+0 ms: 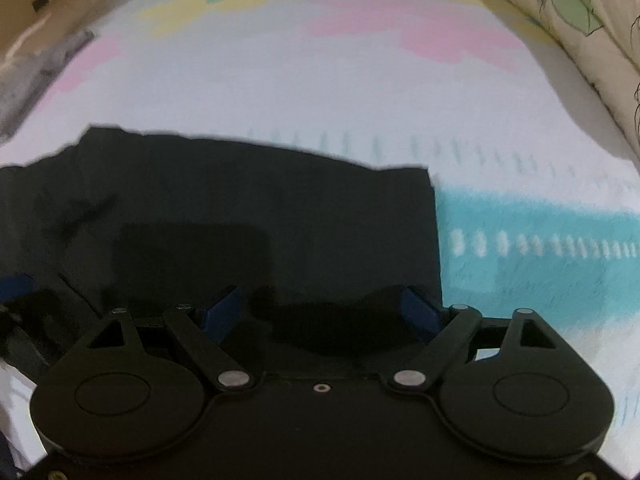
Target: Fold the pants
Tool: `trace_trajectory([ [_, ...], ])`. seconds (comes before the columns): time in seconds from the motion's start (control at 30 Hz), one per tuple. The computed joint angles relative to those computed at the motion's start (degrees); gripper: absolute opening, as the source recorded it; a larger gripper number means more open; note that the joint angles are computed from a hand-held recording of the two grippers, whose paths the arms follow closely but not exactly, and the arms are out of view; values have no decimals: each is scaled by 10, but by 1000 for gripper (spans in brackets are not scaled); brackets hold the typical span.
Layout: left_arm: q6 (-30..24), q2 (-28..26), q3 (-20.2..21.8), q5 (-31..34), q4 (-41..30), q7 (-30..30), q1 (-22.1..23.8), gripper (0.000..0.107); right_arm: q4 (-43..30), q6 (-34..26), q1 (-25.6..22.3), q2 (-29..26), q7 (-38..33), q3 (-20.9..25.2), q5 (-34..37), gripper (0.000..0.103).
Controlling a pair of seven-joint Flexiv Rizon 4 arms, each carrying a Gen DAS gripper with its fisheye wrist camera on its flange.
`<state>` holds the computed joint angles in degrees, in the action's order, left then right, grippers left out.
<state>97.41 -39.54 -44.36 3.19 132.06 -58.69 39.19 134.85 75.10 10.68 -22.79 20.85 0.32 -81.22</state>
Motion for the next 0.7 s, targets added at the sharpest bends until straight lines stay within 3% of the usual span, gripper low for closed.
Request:
trace_trajectory([
  [0.1,16,-8,-19,1,-3,-6,30,42,-1,-15,14,-8,-13,0,26,92],
  [0.2,64,-4,7,8,-8,-39,29,51,-5,-21,23,-12,-32,6,58,102],
  [0.33,100,3,49,7,-18,-97,32,61,-9,-35,49,-18,-18,-6,65,103],
  [0.53,79,39,143,-44,-38,-201,-5,62,-14,-54,64,-19,45,-10,20,103],
  [0.7,60,29,116,-45,-44,-267,48,62,-15,-77,55,-19,98,5,-28,103],
])
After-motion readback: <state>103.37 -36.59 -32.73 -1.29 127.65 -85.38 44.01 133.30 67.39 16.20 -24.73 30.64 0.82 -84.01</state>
